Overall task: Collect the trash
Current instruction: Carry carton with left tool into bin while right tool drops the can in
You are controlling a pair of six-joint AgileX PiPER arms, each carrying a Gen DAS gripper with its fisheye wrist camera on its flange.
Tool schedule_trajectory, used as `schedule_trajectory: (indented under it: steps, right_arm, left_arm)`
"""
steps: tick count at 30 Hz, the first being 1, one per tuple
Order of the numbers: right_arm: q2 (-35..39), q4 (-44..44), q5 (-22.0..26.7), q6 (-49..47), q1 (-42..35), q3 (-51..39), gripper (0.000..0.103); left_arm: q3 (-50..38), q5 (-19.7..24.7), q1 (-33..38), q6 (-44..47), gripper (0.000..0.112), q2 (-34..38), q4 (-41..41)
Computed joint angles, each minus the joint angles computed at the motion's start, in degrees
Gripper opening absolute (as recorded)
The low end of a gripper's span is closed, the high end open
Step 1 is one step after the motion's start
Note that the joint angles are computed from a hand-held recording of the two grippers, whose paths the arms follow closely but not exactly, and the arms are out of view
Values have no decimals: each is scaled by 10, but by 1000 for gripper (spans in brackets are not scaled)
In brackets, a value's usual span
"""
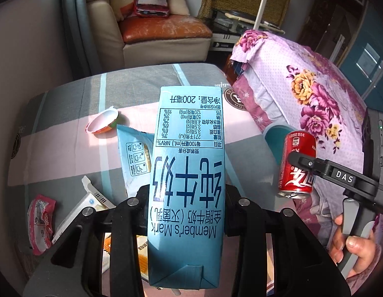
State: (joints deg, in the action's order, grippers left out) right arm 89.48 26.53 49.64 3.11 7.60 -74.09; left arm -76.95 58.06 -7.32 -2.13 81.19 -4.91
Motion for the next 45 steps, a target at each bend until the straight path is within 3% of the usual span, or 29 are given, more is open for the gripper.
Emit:
schedule_trajectory:
  steps: [9, 16, 29, 37, 38, 42, 45]
  right_arm:
    - [-50, 48, -1, -83, -147, 67, 63]
    - [-52, 101, 0, -165, -245, 101, 63]
    - [-10, 122, -10, -204, -317, 106, 63]
    - [9, 105, -15, -194, -316, 102, 63]
    - [10, 103, -16, -192, -315, 101, 63]
    - [17, 95, -17, -182, -310, 98, 63]
    - [23, 87, -18, -174, -304, 93, 63]
  left_arm:
    - [-71, 7, -162, -78, 39, 100, 62]
    - [-169, 33, -241, -101, 39, 207, 88]
    - [-333, 86, -285, -94, 39, 338, 90]
    - [-361, 91, -282, -89, 39, 377, 72]
    - [-361, 90, -279, -88, 41, 379, 68]
    - [-342, 74, -273, -95, 67, 372, 69]
    - [-322, 58, -273, -104, 75, 359, 80]
